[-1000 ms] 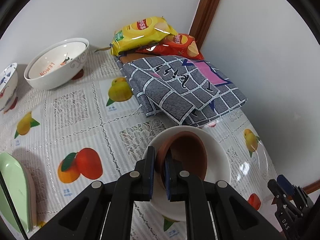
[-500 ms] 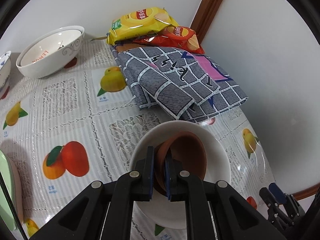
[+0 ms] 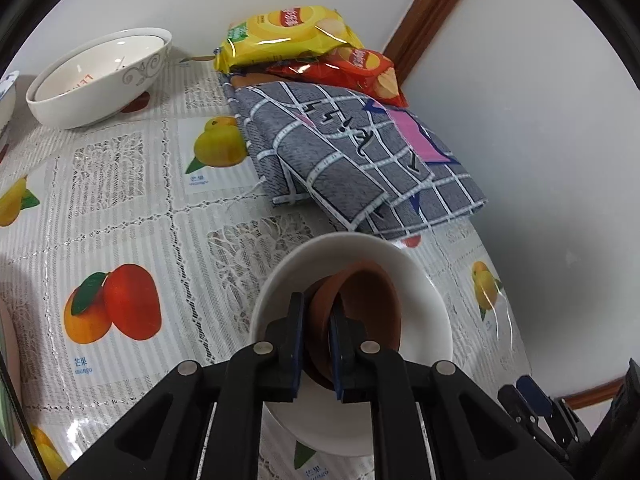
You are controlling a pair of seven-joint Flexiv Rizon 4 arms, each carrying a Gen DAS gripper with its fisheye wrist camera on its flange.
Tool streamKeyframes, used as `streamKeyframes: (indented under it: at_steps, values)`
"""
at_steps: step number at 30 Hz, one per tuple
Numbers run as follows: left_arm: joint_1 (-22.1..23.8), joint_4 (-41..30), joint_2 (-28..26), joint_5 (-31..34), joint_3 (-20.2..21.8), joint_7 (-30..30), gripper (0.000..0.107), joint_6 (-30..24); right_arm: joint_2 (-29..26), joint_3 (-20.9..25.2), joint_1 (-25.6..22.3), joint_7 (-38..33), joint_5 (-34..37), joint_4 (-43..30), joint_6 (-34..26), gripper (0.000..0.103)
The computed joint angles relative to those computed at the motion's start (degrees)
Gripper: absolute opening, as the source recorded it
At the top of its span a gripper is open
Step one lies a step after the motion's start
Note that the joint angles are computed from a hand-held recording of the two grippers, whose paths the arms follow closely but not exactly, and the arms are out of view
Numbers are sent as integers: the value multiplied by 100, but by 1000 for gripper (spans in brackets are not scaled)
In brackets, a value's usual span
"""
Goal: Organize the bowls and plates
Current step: 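Lower the left gripper's brown bowl into the white bowl onto the first, then open the left gripper to release the brown bowl, then withdraw both grippers from the white bowl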
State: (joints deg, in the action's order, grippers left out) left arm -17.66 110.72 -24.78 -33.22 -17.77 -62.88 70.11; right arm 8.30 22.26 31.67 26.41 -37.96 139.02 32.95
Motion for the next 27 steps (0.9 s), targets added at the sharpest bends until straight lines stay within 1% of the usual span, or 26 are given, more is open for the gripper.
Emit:
streamKeyframes:
  at_steps: [4,8,10,13,14,15,18,20,22,23,24,25,26,27]
  values:
    - [-58,7,67,199,105,-64,13,-130,-40,-14,-1,-42,-34,-31,62,39]
    - [-133,-3,169,465,255,-128,19,-388,-47,-21,0,-64,-77,-51,149,39]
    - [-158,73,267,563,302,-120,19,-360,-39,-22,-2,-79,-117,-65,185,40]
    - [-201,215,453,694,364,-108,20,-247,-31,-7,5,-73,-165,-137,133,45]
    - [-198,268,520,702,365,-82,22,-216,-34,2,13,-82,-190,-172,95,46]
    - [-200,344,618,714,374,-56,23,-176,-43,15,29,-102,-211,-225,29,47]
    - [-264,515,857,875,476,-72,24,-43,-69,68,108,-173,-209,-407,-222,52]
    - [-284,638,1012,928,512,-73,26,51,-95,107,180,-221,-204,-538,-388,59]
    - [-255,873,1260,783,478,67,31,162,-130,146,265,-272,-152,-687,-560,65]
    - [-270,942,1328,750,490,88,33,205,-142,168,308,-260,-141,-747,-642,66]
    - [-281,1050,1455,718,514,120,33,233,-156,193,355,-242,-135,-809,-729,66]
    - [-304,1146,1583,729,562,111,33,240,-172,220,408,-240,-113,-883,-830,68]
    - [-327,1238,1709,731,607,107,33,241,-188,237,457,-252,-81,-954,-926,72]
    - [-353,1330,1834,761,665,78,33,246,-217,271,521,-261,-38,-1060,-1085,74]
